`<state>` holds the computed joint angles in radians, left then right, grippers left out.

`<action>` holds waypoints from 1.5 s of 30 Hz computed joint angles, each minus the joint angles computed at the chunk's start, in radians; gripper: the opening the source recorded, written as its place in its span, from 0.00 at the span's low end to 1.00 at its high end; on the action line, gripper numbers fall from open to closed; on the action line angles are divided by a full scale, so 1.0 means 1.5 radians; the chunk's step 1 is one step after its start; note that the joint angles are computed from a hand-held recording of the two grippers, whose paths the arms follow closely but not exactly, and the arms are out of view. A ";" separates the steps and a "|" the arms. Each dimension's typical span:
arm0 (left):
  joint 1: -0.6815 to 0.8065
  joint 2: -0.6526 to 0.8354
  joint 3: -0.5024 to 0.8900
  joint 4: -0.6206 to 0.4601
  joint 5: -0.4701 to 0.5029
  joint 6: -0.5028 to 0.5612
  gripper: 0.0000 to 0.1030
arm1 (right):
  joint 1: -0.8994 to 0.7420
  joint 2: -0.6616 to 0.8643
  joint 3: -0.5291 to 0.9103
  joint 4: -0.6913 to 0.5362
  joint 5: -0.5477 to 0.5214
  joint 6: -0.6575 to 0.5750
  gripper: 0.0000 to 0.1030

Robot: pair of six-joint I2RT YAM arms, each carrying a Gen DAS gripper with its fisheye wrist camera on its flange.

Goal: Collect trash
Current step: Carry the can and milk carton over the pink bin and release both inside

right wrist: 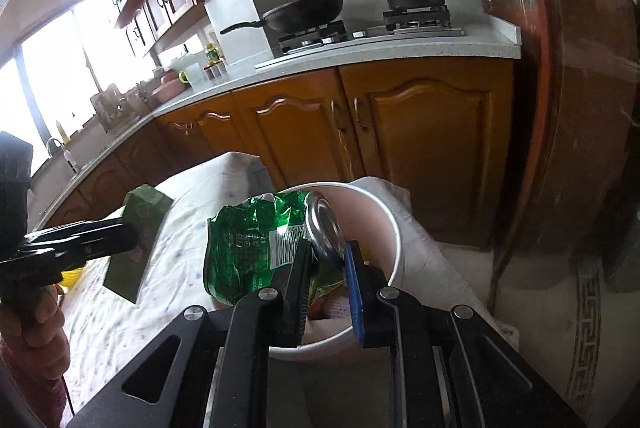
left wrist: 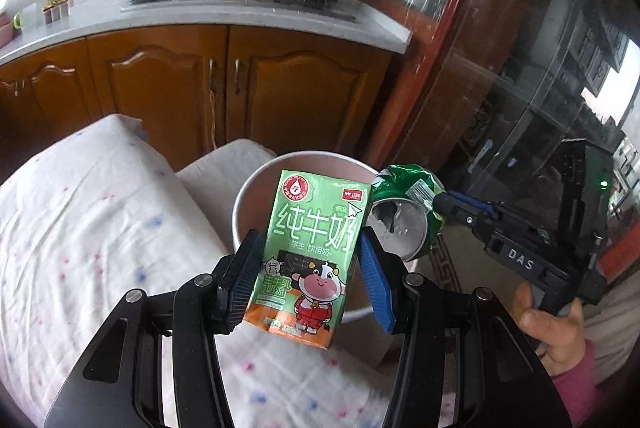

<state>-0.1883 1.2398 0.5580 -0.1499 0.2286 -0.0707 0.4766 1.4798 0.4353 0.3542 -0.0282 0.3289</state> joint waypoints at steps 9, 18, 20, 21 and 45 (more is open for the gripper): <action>-0.042 0.154 0.054 0.048 -0.036 -0.018 0.47 | -0.031 0.078 0.064 -0.039 -0.017 -0.046 0.16; -0.064 0.224 0.092 0.053 -0.065 -0.014 0.47 | -0.028 0.132 0.113 -0.081 -0.005 -0.079 0.16; -0.064 0.240 0.101 0.052 -0.066 -0.015 0.47 | -0.029 0.140 0.120 -0.087 -0.007 -0.083 0.16; -0.064 0.248 0.107 0.050 -0.066 -0.015 0.47 | -0.030 0.143 0.122 -0.087 -0.008 -0.085 0.16; -0.029 0.193 0.053 0.056 -0.042 -0.024 0.58 | -0.069 0.076 0.047 -0.017 -0.079 0.002 0.43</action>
<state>-0.2325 1.5289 0.6380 -0.0655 0.1661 -0.1065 0.3724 1.5935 0.5065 0.3289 -0.1466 0.3321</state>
